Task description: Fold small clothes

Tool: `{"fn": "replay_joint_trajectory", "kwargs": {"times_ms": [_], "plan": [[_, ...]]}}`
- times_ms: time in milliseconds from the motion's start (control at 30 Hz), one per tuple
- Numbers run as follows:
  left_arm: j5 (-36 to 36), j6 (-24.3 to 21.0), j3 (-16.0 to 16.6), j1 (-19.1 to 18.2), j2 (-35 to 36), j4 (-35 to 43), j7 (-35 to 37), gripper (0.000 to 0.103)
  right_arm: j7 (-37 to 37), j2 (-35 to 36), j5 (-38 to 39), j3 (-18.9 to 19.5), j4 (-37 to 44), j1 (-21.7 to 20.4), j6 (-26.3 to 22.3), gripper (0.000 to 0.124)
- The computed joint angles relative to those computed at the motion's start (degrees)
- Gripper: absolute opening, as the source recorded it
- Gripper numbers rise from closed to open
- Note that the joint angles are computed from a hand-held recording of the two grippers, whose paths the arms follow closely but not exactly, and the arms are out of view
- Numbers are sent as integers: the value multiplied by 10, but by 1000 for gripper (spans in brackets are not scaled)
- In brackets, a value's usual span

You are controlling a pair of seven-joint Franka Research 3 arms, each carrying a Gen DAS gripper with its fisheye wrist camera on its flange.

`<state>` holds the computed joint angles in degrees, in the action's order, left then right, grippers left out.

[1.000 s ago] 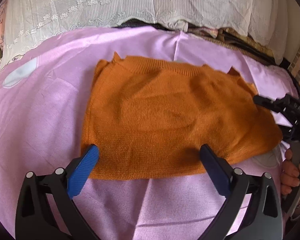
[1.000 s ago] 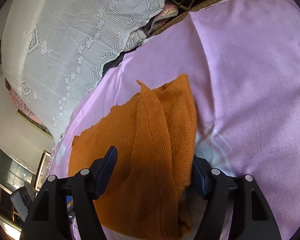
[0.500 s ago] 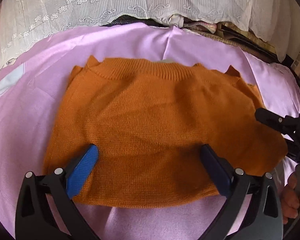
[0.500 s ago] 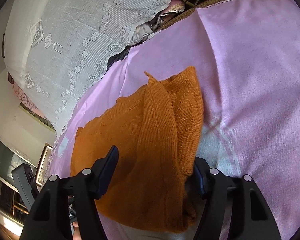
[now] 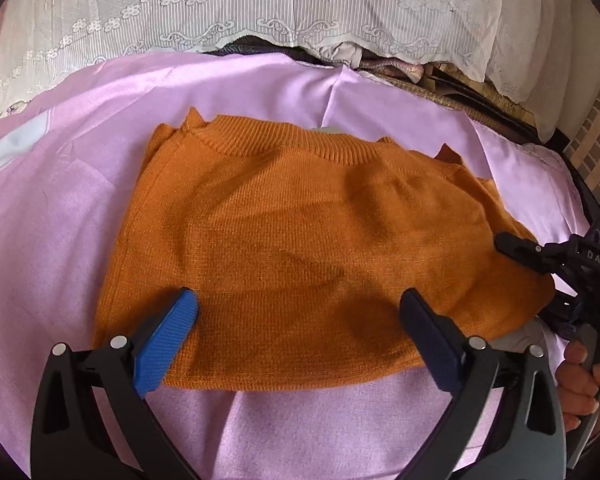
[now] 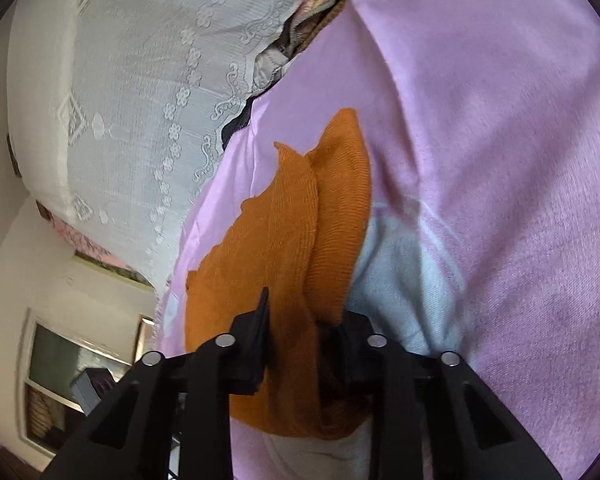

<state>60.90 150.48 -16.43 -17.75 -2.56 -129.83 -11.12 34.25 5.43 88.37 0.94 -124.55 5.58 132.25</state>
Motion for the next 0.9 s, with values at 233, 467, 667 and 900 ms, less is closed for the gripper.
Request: {"fn": "replay_joint_trajectory", "kwargs": {"times_ms": [233,467,667,900], "plan": [[-21,-33,-8,7,-69,-52,4,99,-4,2,17,-1,1,-2,-11,24],[-79,-79,-11,23,-103,-83,84,99,-39,-18,34,5,-14,10,40,21],[-86,29,-2,63,-119,-133,21,99,-61,-34,39,7,-21,28,96,20],[-79,36,-14,71,-111,-125,42,99,-102,-73,60,21,-34,65,204,20]]}}
